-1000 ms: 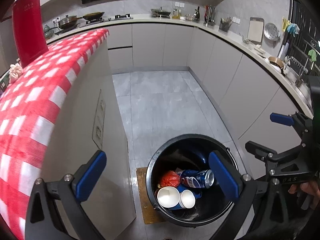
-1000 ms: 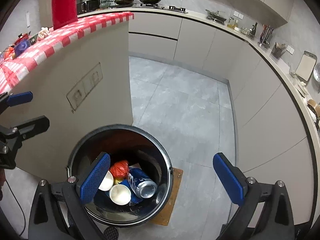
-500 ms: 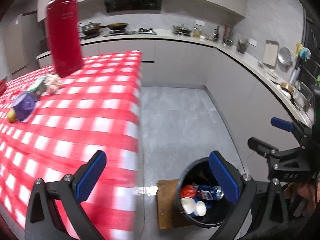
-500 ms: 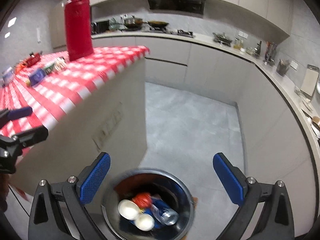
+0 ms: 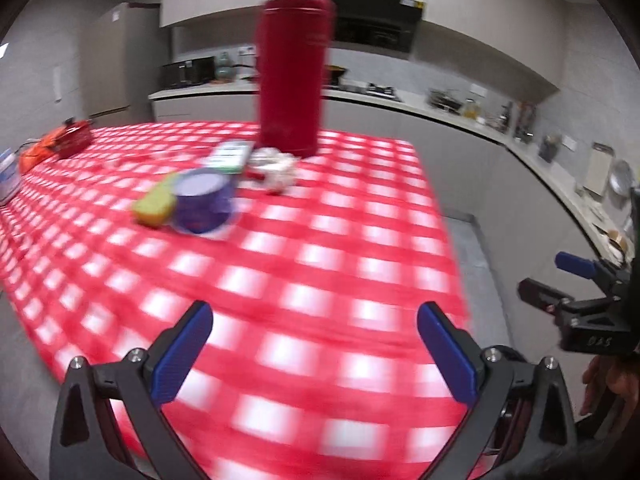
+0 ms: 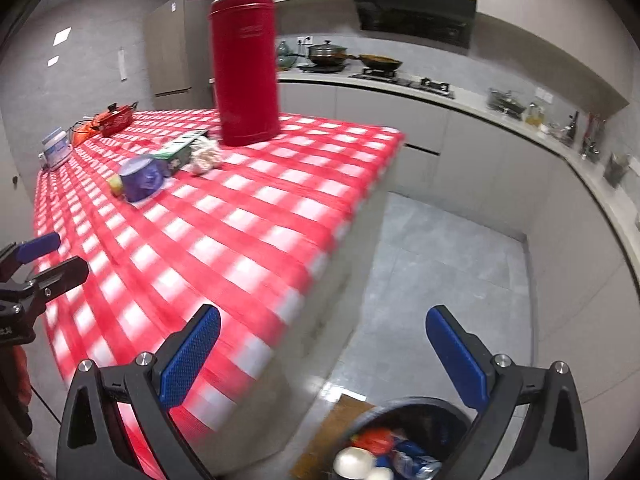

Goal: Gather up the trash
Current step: 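Move both tools back over the table, then grasp the green sponge with the left tool while the right tool approaches the tissue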

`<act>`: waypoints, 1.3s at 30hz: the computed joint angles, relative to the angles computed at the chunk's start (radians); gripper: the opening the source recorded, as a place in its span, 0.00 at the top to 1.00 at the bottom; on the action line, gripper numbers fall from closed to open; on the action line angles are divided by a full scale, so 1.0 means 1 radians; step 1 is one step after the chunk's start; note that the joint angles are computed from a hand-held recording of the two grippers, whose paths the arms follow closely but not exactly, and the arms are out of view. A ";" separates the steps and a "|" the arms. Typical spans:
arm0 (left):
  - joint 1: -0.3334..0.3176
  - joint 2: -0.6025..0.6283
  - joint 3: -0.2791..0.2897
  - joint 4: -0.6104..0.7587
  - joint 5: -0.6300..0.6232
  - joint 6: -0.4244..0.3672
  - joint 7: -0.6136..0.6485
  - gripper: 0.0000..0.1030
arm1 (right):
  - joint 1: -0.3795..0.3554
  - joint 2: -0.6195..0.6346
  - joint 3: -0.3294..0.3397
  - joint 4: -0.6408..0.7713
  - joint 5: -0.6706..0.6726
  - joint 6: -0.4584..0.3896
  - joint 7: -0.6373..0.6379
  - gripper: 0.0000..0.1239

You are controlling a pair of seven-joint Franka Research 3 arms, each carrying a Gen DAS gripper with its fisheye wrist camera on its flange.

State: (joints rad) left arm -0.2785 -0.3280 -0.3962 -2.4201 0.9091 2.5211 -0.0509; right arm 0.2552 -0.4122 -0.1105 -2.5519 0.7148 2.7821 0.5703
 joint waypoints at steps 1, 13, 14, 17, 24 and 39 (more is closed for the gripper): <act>0.003 -0.028 0.017 -0.029 -0.007 0.001 0.016 0.04 | 0.008 0.006 0.021 0.004 0.000 0.002 0.023 0.17; 0.184 -0.227 0.142 -0.268 -0.076 0.171 0.245 0.23 | 0.154 0.159 0.174 0.113 -0.043 0.117 0.216 0.17; 0.203 -0.225 0.145 -0.274 -0.078 0.192 0.262 0.23 | 0.158 0.177 0.181 0.127 -0.056 0.121 0.236 0.17; 0.256 -0.198 0.142 -0.277 -0.081 0.248 0.297 0.25 | 0.162 0.230 0.204 0.168 -0.108 0.146 0.302 0.17; 0.347 -0.048 0.147 -0.199 -0.072 0.351 0.386 0.31 | 0.149 0.378 0.219 0.319 -0.199 0.119 0.415 0.23; 0.342 0.160 0.229 -0.063 -0.128 0.414 0.556 0.31 | 0.129 0.610 0.240 0.552 -0.351 0.032 0.572 0.27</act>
